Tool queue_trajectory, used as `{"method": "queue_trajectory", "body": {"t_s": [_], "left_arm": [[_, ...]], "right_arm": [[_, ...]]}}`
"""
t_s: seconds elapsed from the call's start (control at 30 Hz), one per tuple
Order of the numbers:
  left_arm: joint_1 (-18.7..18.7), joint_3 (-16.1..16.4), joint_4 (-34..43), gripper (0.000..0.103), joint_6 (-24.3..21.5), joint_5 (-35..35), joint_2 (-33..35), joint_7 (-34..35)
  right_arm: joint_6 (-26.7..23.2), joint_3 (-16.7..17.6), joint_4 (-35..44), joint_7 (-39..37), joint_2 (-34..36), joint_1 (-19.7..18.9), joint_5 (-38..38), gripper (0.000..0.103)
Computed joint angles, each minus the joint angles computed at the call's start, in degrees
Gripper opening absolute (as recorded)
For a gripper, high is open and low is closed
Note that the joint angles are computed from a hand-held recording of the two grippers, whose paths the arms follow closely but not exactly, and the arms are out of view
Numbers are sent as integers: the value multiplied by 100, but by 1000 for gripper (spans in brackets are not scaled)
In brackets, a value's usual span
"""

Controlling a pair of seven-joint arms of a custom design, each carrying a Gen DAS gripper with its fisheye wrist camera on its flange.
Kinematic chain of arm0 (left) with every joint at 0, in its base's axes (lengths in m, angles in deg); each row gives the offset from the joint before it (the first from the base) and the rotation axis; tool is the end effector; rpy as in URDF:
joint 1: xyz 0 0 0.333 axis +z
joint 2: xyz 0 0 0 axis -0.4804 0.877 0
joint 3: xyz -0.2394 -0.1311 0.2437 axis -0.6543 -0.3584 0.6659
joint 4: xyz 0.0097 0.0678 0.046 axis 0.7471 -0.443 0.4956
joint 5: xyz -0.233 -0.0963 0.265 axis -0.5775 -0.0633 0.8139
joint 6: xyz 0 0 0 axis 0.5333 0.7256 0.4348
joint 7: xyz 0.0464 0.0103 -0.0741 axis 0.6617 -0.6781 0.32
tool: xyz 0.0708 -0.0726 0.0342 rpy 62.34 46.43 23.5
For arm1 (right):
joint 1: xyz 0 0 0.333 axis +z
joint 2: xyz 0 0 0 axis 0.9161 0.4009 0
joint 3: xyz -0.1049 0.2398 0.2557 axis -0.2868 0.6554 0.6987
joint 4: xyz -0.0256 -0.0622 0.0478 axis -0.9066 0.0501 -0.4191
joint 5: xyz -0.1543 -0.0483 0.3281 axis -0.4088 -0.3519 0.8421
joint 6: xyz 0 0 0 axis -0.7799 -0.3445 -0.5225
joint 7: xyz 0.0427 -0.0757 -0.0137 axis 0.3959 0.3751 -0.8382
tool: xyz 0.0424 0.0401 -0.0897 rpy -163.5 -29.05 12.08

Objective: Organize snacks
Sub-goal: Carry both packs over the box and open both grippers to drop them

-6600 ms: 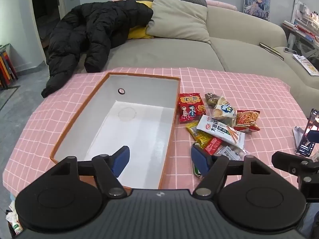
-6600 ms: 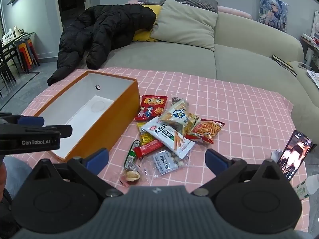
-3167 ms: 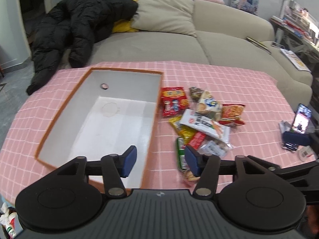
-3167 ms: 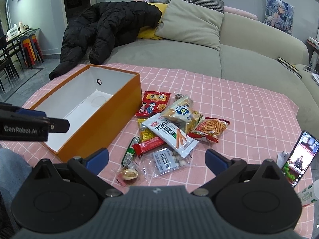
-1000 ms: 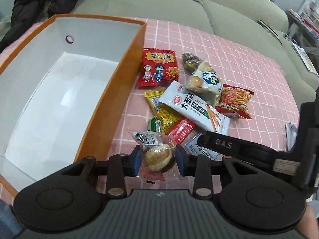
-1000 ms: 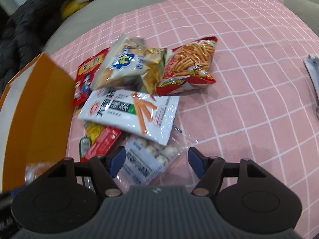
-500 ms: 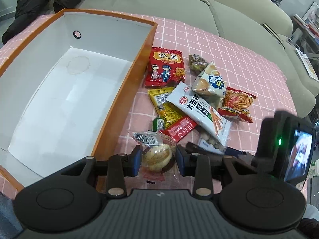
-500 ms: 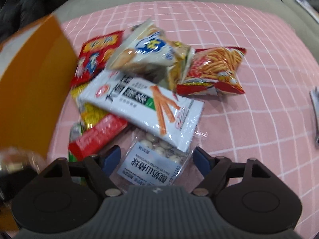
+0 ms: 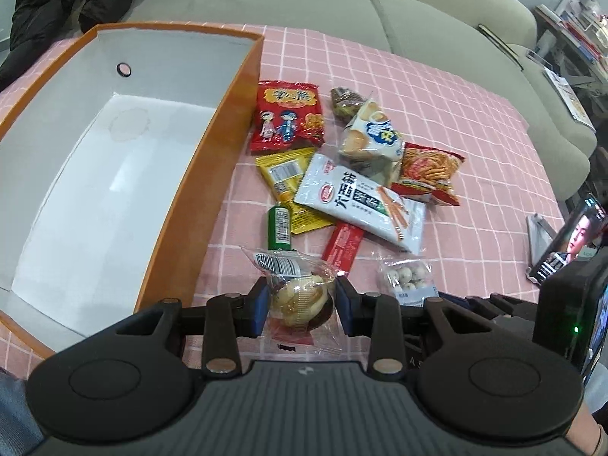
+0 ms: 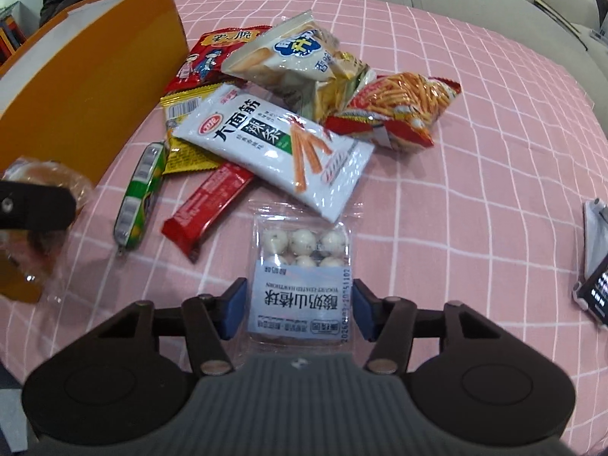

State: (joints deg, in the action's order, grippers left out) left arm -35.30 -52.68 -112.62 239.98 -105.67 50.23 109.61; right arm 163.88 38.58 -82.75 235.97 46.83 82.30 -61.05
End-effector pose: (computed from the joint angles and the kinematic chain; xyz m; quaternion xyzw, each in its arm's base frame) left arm 0.5056 -0.1409 0.4338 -0.5377 0.8088 -0.2359 0.0321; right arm 0.4321 0.1781 0.3673 -0.6003 0.7757 -0.1426 0.1329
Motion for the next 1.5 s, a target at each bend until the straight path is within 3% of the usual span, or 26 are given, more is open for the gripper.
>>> {"method": "queue_trajectory", "body": {"t_s": [0.17, 0.4, 0.6, 0.77, 0.9, 1.0, 1.1, 1.27, 1.33, 1.5], "left_arm": [[-8, 40, -77, 41, -98, -327, -198, 369], [-126, 283, -163, 40, -210, -798, -626, 886], [-140, 601, -74, 40, -370, -773, -935, 1120], [38, 803, 270, 40, -425, -618, -898, 1212], [248, 862, 563, 40, -241, -200, -739, 1258], [460, 880, 880, 40, -414, 312, -546, 1147], [665, 845, 1218, 40, -684, 755, -293, 1131], [1008, 721, 1820, 40, -1311, 1271, 275, 883], [1117, 642, 1931, 40, -1358, 1387, 449, 861], [1261, 519, 2014, 40, -1233, 1872, 750, 457]], "right_arm": [[116, 145, -316, 34, -430, -56, 207, 55], [280, 703, -441, 289, -1064, -451, 143, 55], [568, 1230, -24, 573, -1199, -872, -441, 55], [830, 1295, 553, 392, -954, -852, -560, 55], [1052, 1054, 1073, -320, -562, -439, 51, 55], [1039, 891, 1537, -1024, -228, -72, 535, 55], [794, 824, 2076, -1842, 190, 221, 1101, 55], [199, 988, 2977, -3433, 915, 364, 2412, 55], [-114, 1015, 3317, -3884, 1182, 415, 2704, 55], [-702, 704, 3988, -4404, 1743, 780, 2764, 55]]}}
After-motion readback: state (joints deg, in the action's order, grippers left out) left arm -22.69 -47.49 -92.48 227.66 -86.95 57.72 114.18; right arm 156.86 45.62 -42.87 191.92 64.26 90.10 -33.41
